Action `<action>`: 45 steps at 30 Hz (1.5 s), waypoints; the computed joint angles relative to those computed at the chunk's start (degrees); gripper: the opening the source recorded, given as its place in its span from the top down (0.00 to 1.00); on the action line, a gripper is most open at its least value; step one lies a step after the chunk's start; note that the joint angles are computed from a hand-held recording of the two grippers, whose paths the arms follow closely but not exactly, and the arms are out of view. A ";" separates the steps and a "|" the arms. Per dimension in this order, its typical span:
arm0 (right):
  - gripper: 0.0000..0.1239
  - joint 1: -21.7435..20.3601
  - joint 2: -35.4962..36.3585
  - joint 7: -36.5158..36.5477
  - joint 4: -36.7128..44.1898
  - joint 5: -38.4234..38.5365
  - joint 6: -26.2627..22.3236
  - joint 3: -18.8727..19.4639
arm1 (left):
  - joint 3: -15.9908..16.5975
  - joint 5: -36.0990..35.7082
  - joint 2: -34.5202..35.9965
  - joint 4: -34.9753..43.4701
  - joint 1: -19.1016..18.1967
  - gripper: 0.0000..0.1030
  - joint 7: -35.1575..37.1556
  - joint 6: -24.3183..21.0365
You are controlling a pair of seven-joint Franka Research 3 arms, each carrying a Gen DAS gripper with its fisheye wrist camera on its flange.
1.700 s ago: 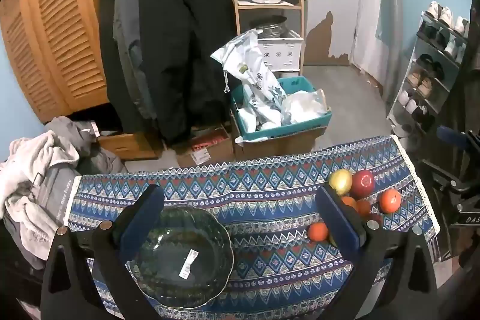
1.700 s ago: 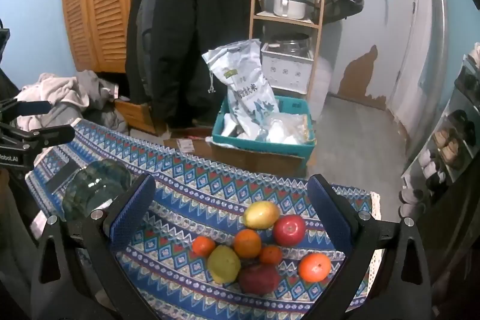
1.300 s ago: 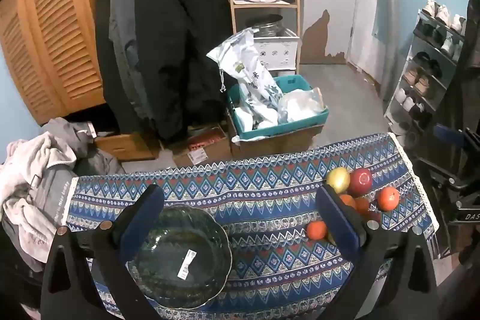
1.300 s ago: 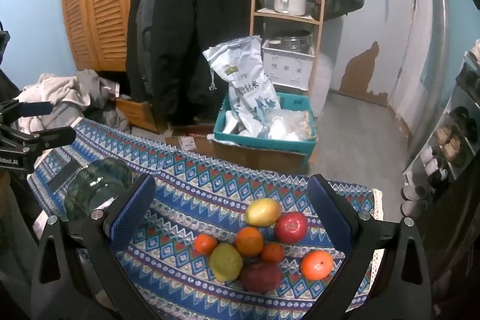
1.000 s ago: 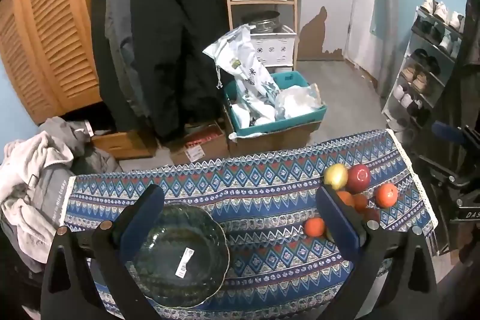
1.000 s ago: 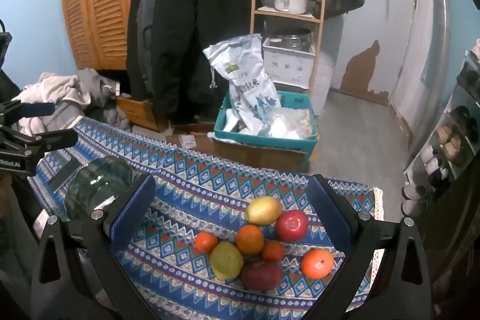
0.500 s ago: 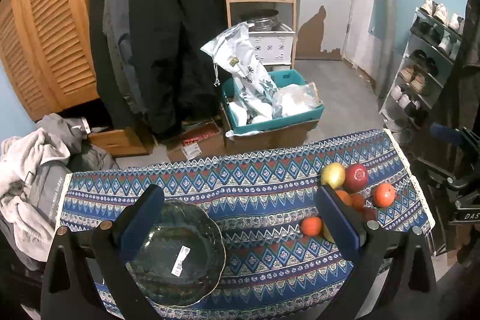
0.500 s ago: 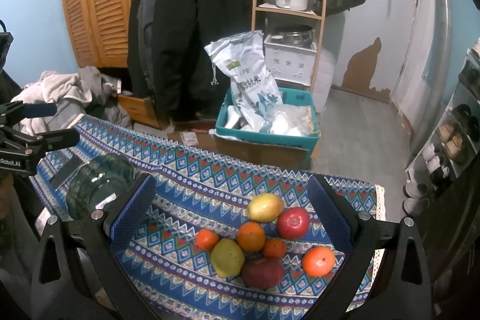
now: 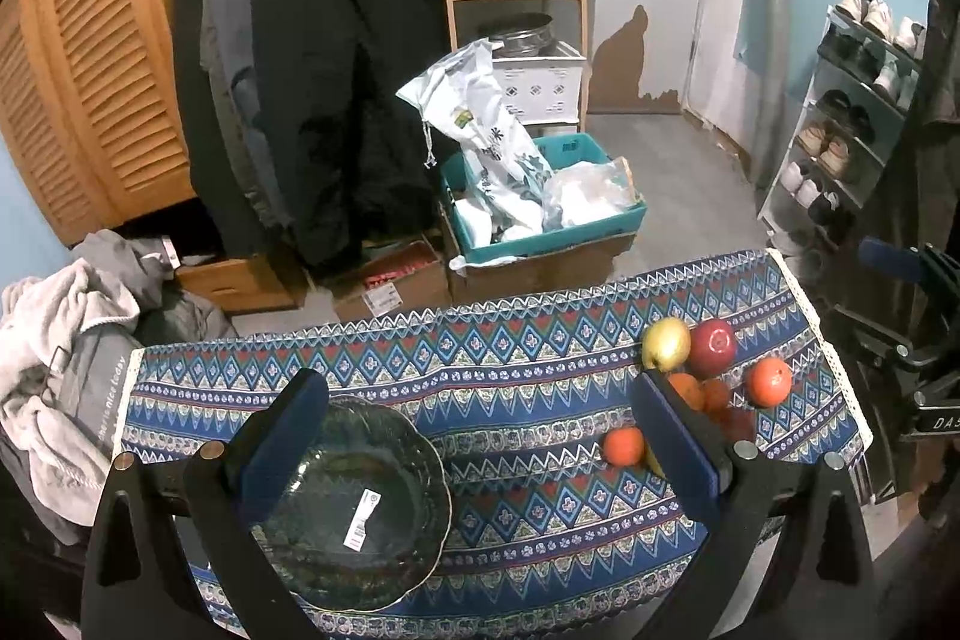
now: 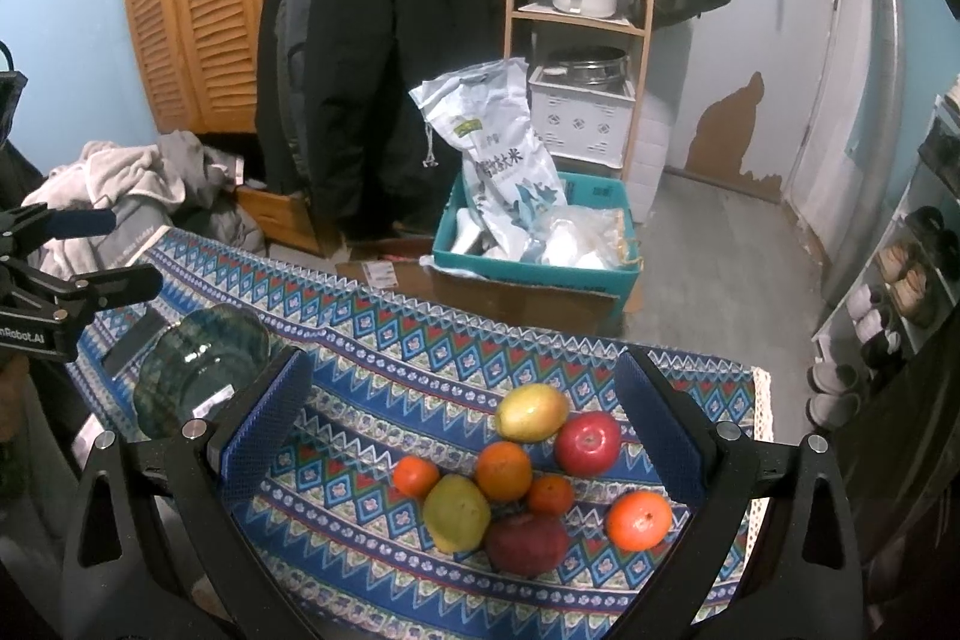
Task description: Organize fruits
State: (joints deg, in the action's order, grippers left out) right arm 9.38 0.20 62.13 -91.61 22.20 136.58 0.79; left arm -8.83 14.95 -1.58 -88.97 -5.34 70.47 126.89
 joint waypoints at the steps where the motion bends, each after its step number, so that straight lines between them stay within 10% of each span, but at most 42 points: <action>1: 0.20 0.01 0.02 0.00 0.05 -0.05 -0.02 0.00 | 0.01 -0.04 0.05 0.07 0.02 0.01 0.05 0.01; 45: 0.20 -1.02 1.99 1.68 3.37 -1.19 -3.37 -0.44 | 0.10 0.46 -1.16 -2.29 0.25 0.01 0.15 -0.04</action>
